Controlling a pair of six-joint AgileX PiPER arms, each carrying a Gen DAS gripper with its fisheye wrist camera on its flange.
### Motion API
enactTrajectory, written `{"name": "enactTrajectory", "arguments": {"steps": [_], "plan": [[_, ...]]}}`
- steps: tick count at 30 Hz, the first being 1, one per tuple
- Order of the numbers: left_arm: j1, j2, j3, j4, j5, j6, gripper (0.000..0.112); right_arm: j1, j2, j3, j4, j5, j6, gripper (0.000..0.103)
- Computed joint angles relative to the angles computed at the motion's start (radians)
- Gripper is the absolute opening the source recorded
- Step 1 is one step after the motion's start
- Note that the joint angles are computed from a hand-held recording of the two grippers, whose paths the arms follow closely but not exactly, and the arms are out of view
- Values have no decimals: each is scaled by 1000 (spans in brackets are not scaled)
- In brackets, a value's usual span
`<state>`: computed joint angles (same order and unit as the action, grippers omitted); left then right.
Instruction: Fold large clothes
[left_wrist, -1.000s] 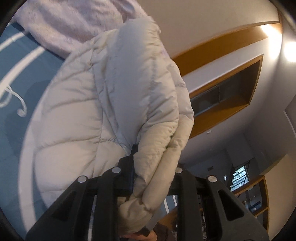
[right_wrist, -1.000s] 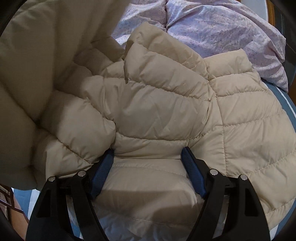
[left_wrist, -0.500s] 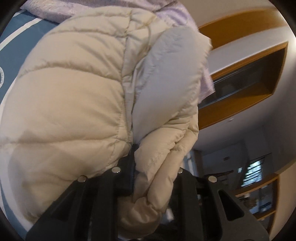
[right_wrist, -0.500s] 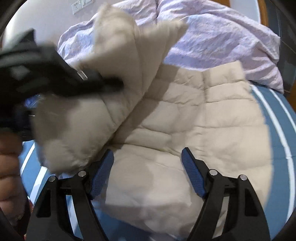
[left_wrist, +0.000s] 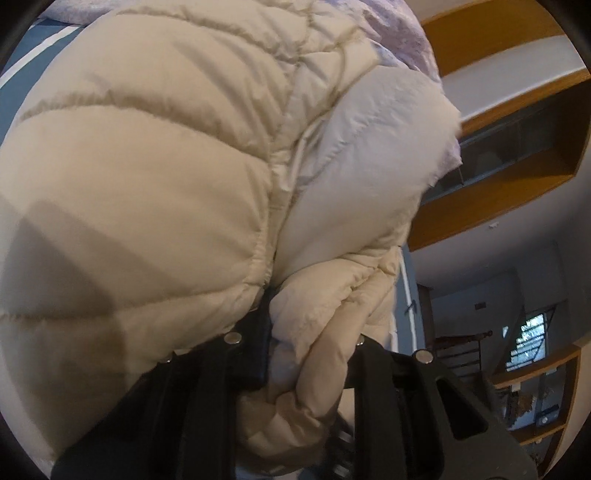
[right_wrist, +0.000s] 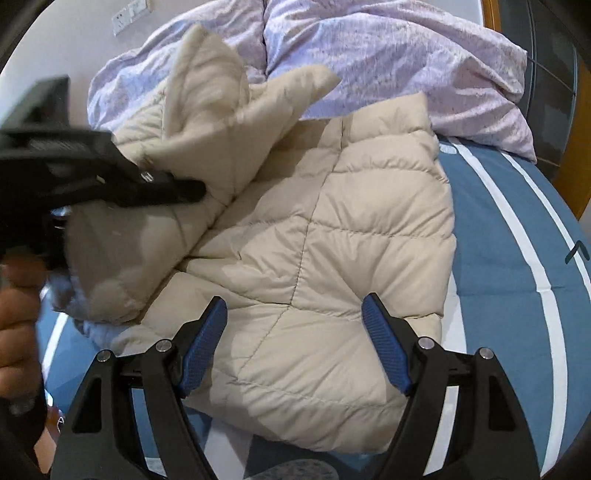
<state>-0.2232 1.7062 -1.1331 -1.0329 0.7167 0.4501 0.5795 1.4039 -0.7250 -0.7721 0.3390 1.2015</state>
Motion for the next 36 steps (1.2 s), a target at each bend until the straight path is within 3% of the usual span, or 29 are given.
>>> {"name": "enactTrajectory", "arguments": {"steps": [8,11,15,18,24,29,33,36], "plan": [[-66,16,-65,2,84,-2,22,-41,-30,43,51,-53,-23,77],[-52,30,-100,2,121,-29,33,-43,-36,45,69,-51,-40,77],[-22,-15,-97,-13,165,-28,60,-37,-37,39,83,-36,-45,77],[5,-101,-86,43,152,-41,64,-53,-32,33,97,-35,-65,78],[52,-278,13,276,55,-120,67,-32,-55,36,88,8,-26,78],[47,-308,81,604,-122,-314,69,-22,-69,42,73,26,2,78],[52,-253,112,572,-144,-284,69,-13,-65,44,43,31,32,78],[-11,-260,173,612,-217,-297,71,-14,-62,47,31,29,40,78]]}}
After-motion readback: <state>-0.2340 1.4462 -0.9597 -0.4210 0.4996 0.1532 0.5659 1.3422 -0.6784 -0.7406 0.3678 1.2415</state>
